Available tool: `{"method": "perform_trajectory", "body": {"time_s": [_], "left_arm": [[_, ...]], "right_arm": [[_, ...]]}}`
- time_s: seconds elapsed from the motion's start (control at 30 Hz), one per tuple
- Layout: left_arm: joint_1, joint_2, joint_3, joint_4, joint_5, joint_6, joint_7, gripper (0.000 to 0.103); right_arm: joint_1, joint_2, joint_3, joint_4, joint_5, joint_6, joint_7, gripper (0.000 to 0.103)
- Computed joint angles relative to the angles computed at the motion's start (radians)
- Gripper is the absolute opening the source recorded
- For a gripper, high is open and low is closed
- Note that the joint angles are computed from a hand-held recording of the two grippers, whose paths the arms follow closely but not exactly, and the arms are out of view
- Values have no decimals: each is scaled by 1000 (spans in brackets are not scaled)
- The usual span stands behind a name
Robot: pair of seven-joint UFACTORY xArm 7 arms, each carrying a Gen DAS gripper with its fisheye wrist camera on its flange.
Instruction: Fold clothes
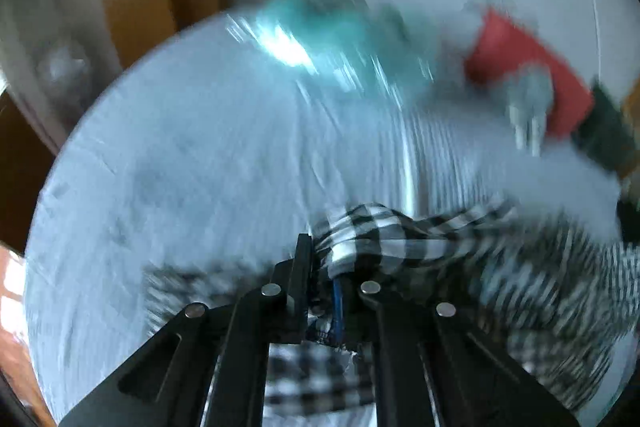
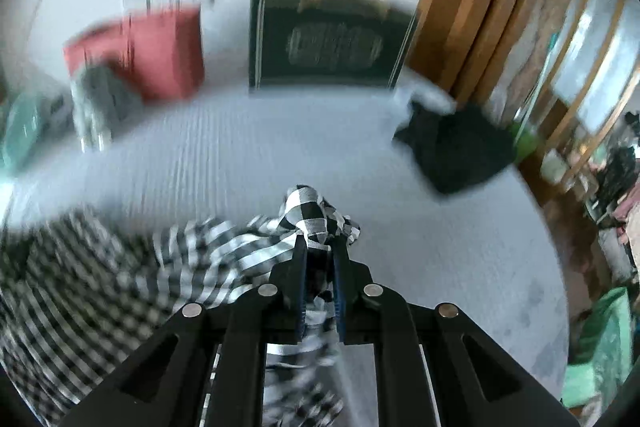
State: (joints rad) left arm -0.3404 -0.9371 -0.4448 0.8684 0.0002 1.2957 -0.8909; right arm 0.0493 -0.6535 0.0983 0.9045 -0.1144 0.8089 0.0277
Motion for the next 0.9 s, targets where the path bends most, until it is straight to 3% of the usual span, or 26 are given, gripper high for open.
{"method": "perform_trajectory", "body": {"time_s": [0.13, 0.23, 0.3, 0.37, 0.43, 0.47, 0.6, 0.63, 0.7, 0.83, 0.87, 0.9], "left_arm": [[93, 18, 58, 78, 120, 8, 73, 7], [166, 105, 85, 94, 180, -59, 115, 7], [198, 166, 107, 91, 186, -115, 109, 10], [226, 249, 105, 101, 186, -112, 72, 12], [218, 316, 117, 93, 181, -134, 57, 12], [212, 333, 116, 86, 193, -127, 54, 12], [166, 310, 133, 19, 196, -123, 35, 9], [158, 303, 137, 9, 193, -113, 34, 9], [145, 287, 144, -9, 188, -92, 34, 9], [132, 220, 159, -51, 164, -65, 22, 9], [132, 205, 159, -51, 163, -54, 21, 9], [131, 184, 159, -48, 164, -42, 24, 9]], "right_arm": [[-43, 64, -1, 99, -26, -95, 38, 6], [-70, 162, 8, 184, -49, -129, 73, 6], [-36, 232, -21, 229, 3, -119, 58, 6], [1, 277, -48, 253, 68, -69, 28, 11], [33, 287, -74, 233, 136, -24, -17, 47], [45, 287, -84, 217, 167, -4, -38, 57], [75, 289, -111, 168, 267, 89, -126, 72], [74, 299, -109, 167, 272, 110, -139, 85], [73, 321, -103, 167, 281, 149, -160, 95], [72, 380, -75, 168, 275, 198, -161, 92], [72, 394, -59, 168, 246, 212, -153, 57], [70, 400, -33, 162, 182, 213, -134, 33]]}}
